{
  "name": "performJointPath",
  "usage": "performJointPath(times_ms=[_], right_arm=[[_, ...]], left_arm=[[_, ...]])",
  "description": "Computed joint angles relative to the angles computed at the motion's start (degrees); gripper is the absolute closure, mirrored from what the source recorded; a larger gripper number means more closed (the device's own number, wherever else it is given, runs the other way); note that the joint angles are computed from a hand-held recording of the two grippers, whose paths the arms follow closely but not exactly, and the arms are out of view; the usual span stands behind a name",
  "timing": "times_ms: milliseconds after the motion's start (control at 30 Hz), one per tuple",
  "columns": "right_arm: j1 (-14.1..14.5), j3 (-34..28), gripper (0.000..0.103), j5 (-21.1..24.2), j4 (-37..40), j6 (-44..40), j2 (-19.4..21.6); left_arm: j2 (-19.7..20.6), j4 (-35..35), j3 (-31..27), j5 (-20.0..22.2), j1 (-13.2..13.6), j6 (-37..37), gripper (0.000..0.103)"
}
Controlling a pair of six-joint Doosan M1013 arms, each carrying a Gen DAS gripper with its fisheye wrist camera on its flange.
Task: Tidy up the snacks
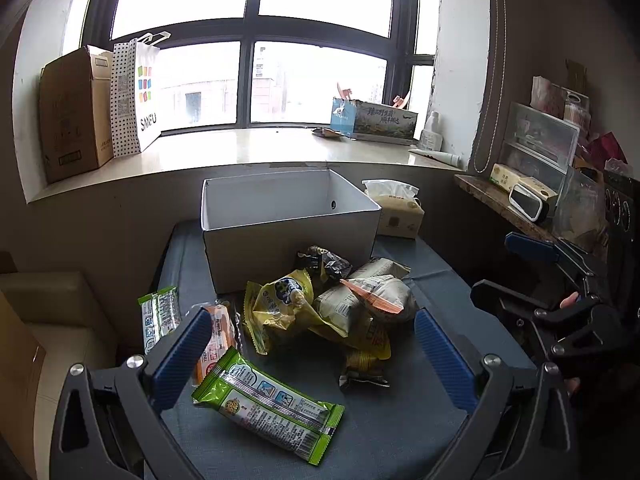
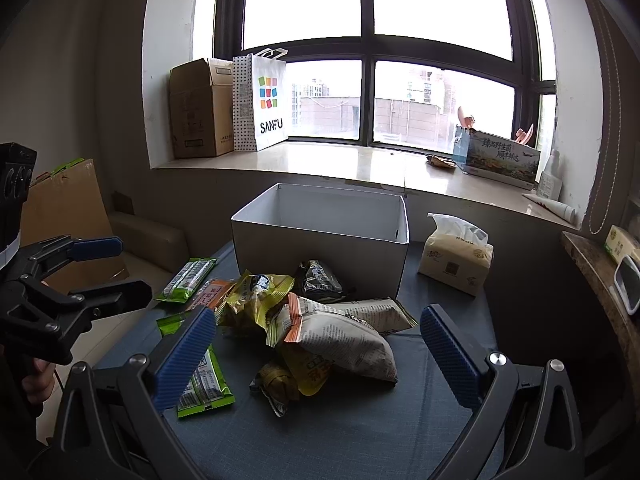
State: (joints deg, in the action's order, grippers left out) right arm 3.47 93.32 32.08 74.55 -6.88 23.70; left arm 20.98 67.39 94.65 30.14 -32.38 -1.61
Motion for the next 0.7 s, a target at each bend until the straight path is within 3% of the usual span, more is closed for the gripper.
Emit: performJointPath(times_ms=[700], right_arm=[[-0.1,-0.06,0.0,0.14,-0.19,0.21,0.04]], left_arm=[[-0.09,-0.5,-0.1,-0.03,-0.08,0.78,0.0]])
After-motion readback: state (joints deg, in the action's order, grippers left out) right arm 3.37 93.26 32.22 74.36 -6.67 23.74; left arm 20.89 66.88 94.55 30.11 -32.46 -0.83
